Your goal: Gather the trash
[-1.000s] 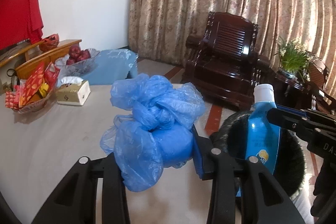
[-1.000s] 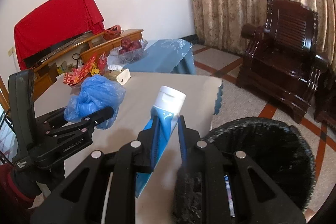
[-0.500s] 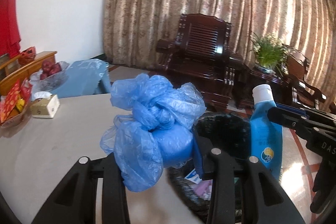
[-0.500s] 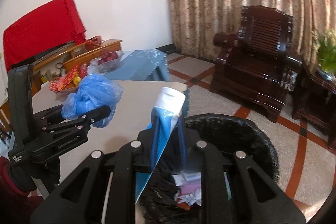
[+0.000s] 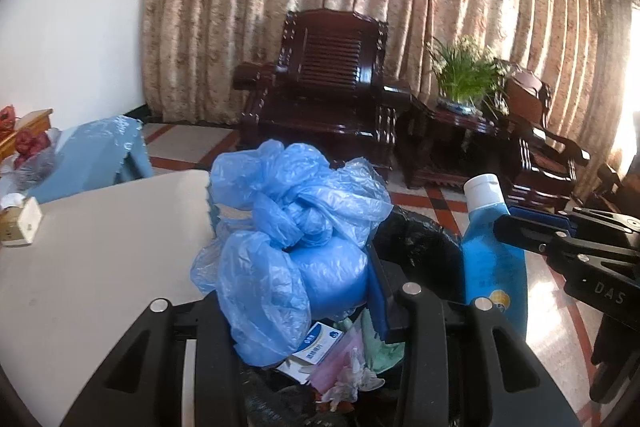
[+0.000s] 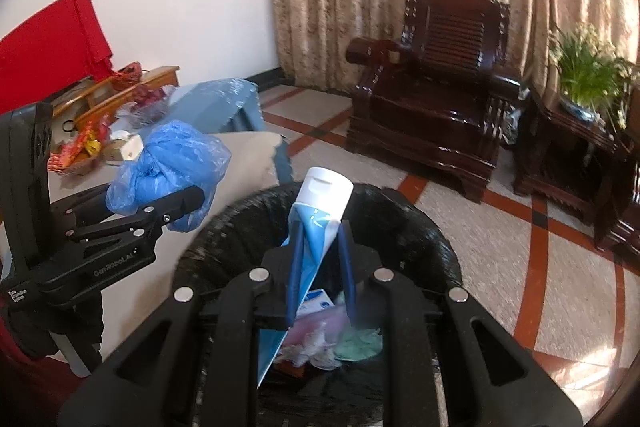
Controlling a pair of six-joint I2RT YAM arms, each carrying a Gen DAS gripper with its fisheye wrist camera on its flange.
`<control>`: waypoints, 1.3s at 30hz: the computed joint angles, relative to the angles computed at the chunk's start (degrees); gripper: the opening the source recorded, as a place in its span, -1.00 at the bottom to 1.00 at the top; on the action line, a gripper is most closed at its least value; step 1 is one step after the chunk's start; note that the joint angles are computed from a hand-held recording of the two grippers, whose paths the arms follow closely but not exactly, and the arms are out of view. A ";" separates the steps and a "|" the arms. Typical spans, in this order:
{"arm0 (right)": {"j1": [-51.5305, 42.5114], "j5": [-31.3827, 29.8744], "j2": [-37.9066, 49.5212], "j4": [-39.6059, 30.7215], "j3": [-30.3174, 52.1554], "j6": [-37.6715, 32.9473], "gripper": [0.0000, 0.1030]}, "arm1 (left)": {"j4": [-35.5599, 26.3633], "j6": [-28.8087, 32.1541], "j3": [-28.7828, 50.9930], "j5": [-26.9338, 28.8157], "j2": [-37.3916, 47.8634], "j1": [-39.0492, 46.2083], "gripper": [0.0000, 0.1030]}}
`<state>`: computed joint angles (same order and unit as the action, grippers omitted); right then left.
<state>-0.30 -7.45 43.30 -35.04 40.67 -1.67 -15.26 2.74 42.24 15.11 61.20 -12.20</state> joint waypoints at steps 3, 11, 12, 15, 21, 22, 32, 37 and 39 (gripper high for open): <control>-3.20 -1.87 2.68 2.90 -1.79 -1.58 -0.68 | 2.73 -1.04 0.06 -1.51 4.04 -2.33 -0.25; -6.00 -2.91 11.35 10.37 -4.60 -2.71 -0.54 | 6.06 -1.28 1.58 -1.35 12.35 -4.30 -0.15; -5.89 -1.86 11.89 11.21 -4.91 -2.59 -0.30 | 6.16 -1.39 1.40 -1.11 12.51 -4.30 0.00; -7.20 -1.76 11.84 11.89 -5.36 -2.18 -0.02 | 5.86 -1.51 1.83 -0.57 12.62 -3.87 0.28; -7.79 -0.11 5.66 9.75 -6.28 -0.80 0.86 | 3.71 -0.95 1.94 0.24 9.64 -1.45 0.65; -8.23 -0.87 5.06 8.93 -5.86 -0.84 0.86 | 2.88 -0.82 2.08 0.63 8.89 -0.84 0.68; -3.17 -1.15 -5.06 -1.04 -0.92 4.57 0.88 | -7.44 2.78 4.53 6.39 -1.23 6.69 0.82; 4.76 3.76 -7.58 -5.51 3.22 8.06 0.89 | -13.99 5.24 5.53 8.96 -7.08 12.54 0.84; 7.92 5.70 -7.99 -6.80 4.66 9.68 0.89 | -16.46 6.03 6.09 9.78 -8.83 14.66 0.84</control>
<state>7.61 -1.75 35.31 -41.84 45.33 8.02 -31.71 8.77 48.32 24.89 52.37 2.46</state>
